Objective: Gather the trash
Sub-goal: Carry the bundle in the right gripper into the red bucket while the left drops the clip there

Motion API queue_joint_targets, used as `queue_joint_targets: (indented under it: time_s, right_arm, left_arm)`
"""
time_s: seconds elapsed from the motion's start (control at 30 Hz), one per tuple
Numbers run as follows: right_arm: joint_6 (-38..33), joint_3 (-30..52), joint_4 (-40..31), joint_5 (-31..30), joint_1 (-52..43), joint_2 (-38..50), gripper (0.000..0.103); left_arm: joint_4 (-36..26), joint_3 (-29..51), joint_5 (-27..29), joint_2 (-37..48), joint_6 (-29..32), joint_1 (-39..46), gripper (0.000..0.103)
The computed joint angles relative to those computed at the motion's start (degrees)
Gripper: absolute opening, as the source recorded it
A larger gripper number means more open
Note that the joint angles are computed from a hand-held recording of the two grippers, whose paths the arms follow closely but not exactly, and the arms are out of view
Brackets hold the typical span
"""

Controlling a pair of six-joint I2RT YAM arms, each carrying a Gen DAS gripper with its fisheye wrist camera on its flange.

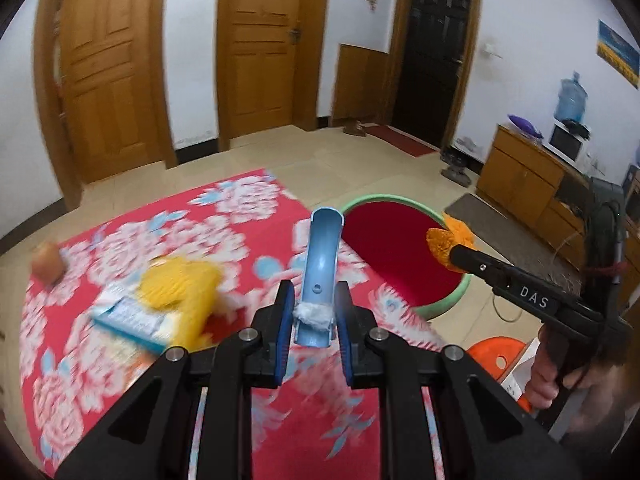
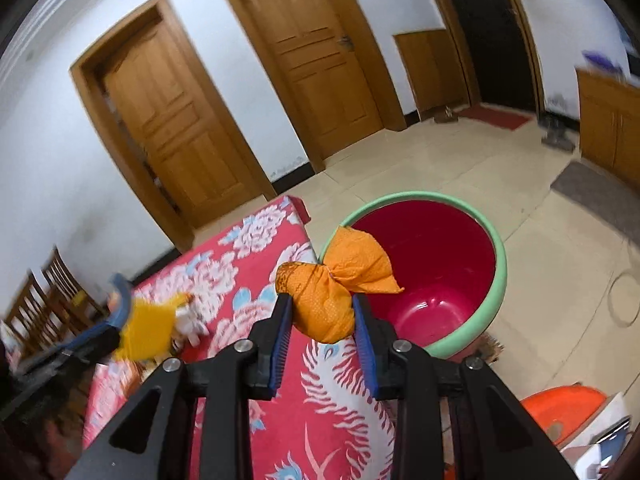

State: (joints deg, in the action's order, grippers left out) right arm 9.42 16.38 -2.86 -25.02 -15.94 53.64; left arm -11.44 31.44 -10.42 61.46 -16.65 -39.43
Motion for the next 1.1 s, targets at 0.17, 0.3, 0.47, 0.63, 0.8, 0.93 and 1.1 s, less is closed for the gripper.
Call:
queue_joint_targets:
  time_s: [0.17, 0.3, 0.47, 0.63, 0.8, 0.93, 1.1]
  right_arm:
    - [-0.06, 1.70, 5.51, -0.11, -3.87, 9.01, 0.034]
    - [0.55, 4.02, 9.29, -2.91, -6.78, 17.23, 0.035]
    - [1.38, 6.02, 13.79, 0.62, -7.35, 24.38, 0.035]
    - [2.50, 8.14, 17.02, 2.55, -7.80, 31.54, 0.037]
    - [2.69, 10.08, 18.23, 2.14, -9.50, 35.64, 0.038]
    - [2.89, 11.17, 19.35, 2.39, -10.46, 38.00, 0.038]
    - [3.27, 11.14, 20.03, 0.99, -11.85, 38.73, 0.047]
  left_arm:
    - [6.79, 6.40, 2.70, 14.38, 0.64, -0.21, 0.020]
    - [7.86, 13.10, 9.72, 25.68, -1.15, 1.63, 0.020]
    - [8.36, 20.21, 11.96, 35.62, -1.23, 2.00, 0.020]
    - [7.82, 25.34, 10.72, 41.51, -1.16, 1.12, 0.020]
    - [7.19, 29.55, 10.27, 45.66, -0.15, 0.11, 0.020]
    - [6.35, 32.54, 10.16, 48.62, 0.05, 0.17, 0.020]
    - [3.66, 35.47, 10.86, 50.77, -0.91, 0.34, 0.033]
